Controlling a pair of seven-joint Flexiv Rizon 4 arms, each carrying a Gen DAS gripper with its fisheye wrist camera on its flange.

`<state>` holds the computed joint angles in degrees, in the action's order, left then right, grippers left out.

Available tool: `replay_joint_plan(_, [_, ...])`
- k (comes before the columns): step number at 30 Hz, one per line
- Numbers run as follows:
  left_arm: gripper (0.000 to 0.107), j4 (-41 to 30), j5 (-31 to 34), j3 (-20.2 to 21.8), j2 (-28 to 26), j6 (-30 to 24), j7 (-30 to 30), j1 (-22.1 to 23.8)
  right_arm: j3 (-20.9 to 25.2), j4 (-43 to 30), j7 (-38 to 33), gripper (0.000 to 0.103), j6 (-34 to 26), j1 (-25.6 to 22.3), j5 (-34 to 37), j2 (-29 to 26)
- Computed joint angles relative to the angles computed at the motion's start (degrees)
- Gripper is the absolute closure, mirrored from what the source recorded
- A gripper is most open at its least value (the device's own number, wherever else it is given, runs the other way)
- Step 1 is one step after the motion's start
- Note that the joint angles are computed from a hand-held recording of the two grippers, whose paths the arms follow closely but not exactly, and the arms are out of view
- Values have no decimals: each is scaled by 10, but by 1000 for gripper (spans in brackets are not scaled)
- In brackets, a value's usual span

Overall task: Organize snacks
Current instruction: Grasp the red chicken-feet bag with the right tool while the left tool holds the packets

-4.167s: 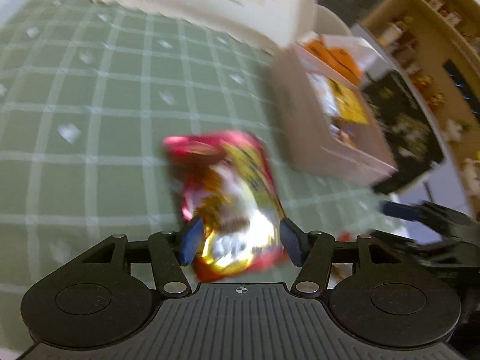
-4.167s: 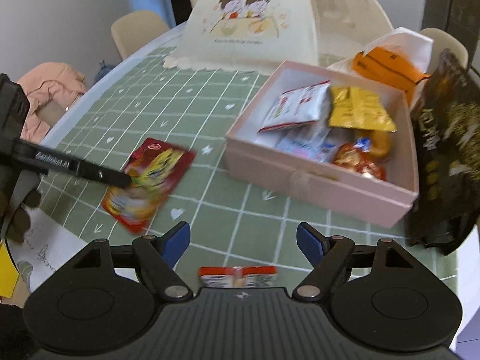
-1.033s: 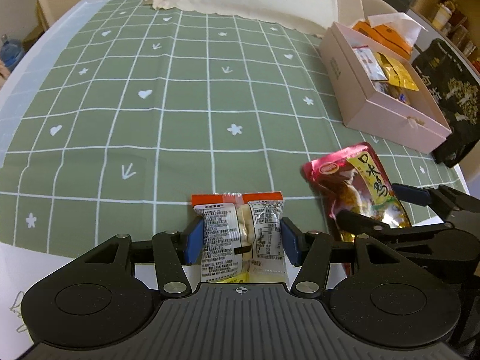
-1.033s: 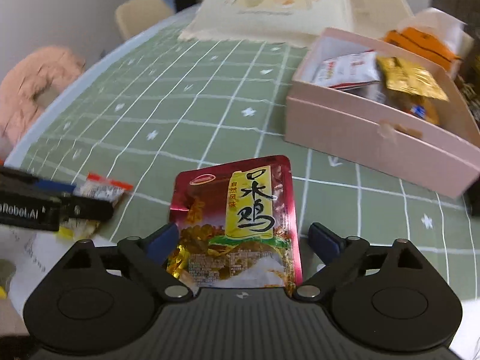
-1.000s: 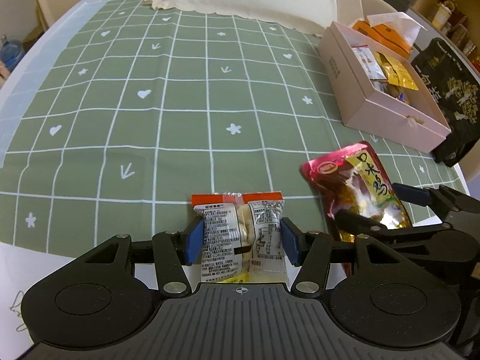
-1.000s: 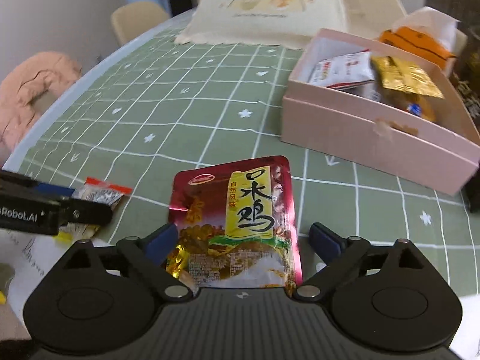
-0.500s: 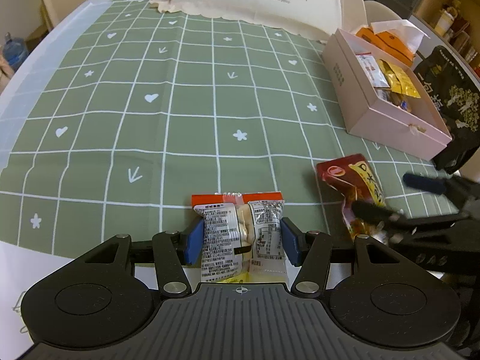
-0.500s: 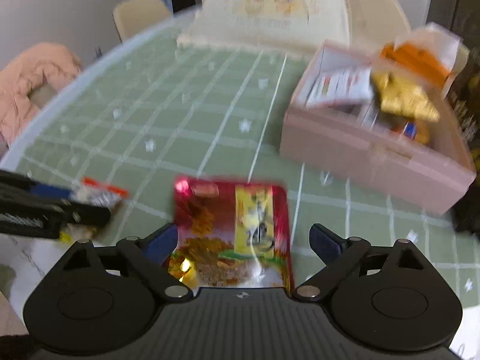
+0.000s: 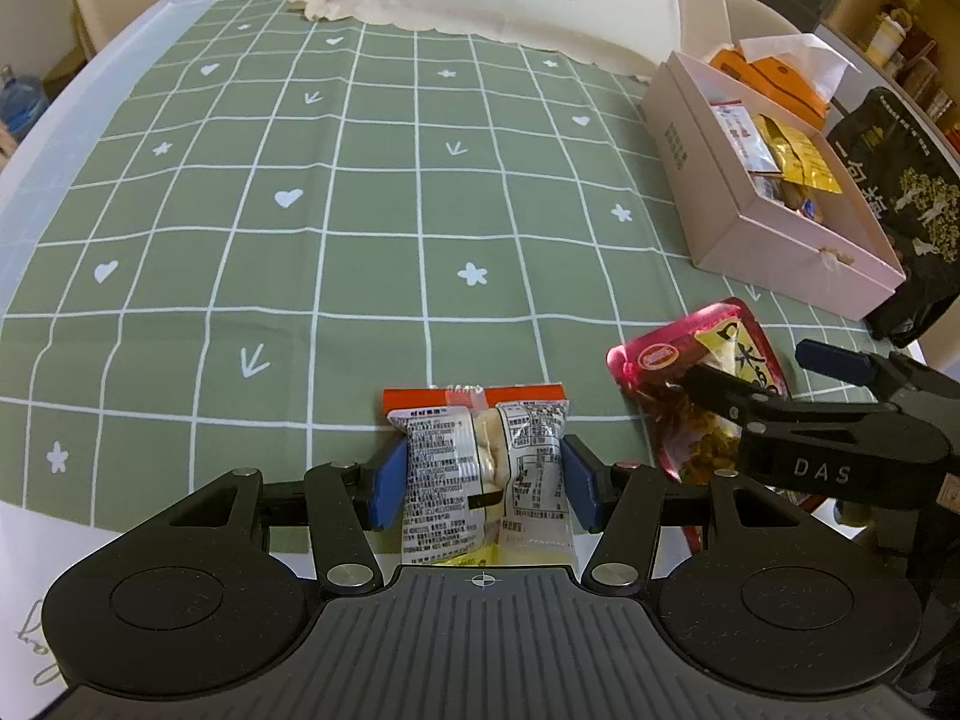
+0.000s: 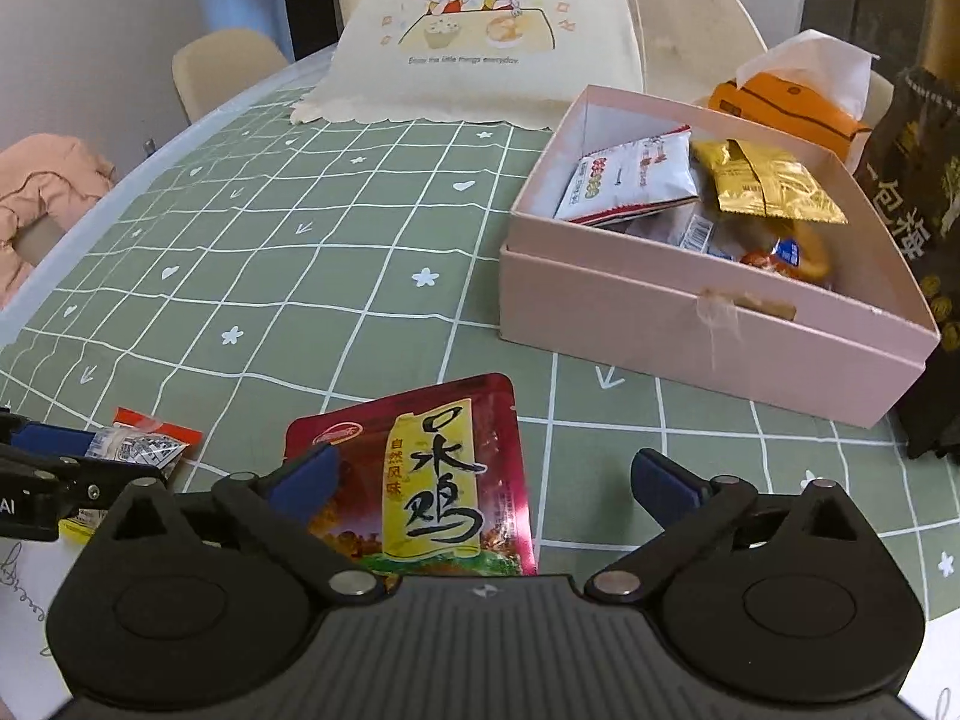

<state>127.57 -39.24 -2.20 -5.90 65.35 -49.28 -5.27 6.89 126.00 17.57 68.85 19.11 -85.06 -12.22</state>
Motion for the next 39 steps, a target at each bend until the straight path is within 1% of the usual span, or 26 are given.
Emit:
replay_joint_plan(1, [47,-1,0,0,-1,0,0,0,0,1,7,1,-8,3,-10,2])
replay_joint_plan(2, [47,-2,-1,-1,-1,0,-1,0,4,1,-1,1,-26,8,-7,4])
replay_joint_plan(3, [47,-3,0,-1,-2,-1,0,0,9,0,-21,1,-46,16,6,6])
replay_joint_plan(4, [47,-3,-1,-1,-2,-2,-1,0,15,1,-43,4,-64,23,19,11])
replay_joint_plan(5, [47,-5,-2,-1,-3,-4,-1,1,19,3,-57,6,-68,27,23,18])
replay_joint_plan(8, [47,-6,-9,-2,-4,-4,-2,1,20,9,-60,6,-34,22,-2,33])
replay_joint_plan(10, [47,-6,-12,-2,-5,-3,-1,1,24,9,-79,6,-26,23,14,33])
replay_joint_plan(12, [47,-5,-14,-3,-5,-2,1,1,28,5,-91,6,-41,32,36,27])
replay_joint_plan(14, [47,-4,-16,-3,-5,0,3,0,31,-2,-108,6,-75,46,67,17])
replay_joint_plan(16, [47,-3,-20,-4,-5,1,6,0,28,-11,-117,6,-100,58,71,9])
replay_joint_plan(18, [47,-2,-22,-4,-4,2,9,0,25,-15,-113,6,-112,65,64,5])
replay_joint_plan(22, [47,-4,-20,-3,-5,-1,9,0,19,-12,-107,6,-78,56,97,-3])
replay_joint_plan(25, [47,-4,-22,-3,-4,-2,9,1,11,-1,-71,6,-35,42,111,0])
replay_joint_plan(27, [47,-3,-22,-3,-4,0,9,0,5,3,-50,5,-25,40,102,2])
replay_joint_plan(32, [47,-4,-13,-2,-5,2,8,0,10,-11,-96,4,-54,52,123,-9])
replay_joint_plan(36, [47,-4,-9,-2,-5,3,8,0,11,-20,-126,4,-47,54,175,-15])
replay_joint_plan(38, [47,-4,-9,-2,-5,2,9,0,9,-17,-137,9,-45,56,186,-10])
replay_joint_plan(39, [47,-4,-8,-2,-5,2,8,0,9,-14,-142,15,-44,57,187,-7])
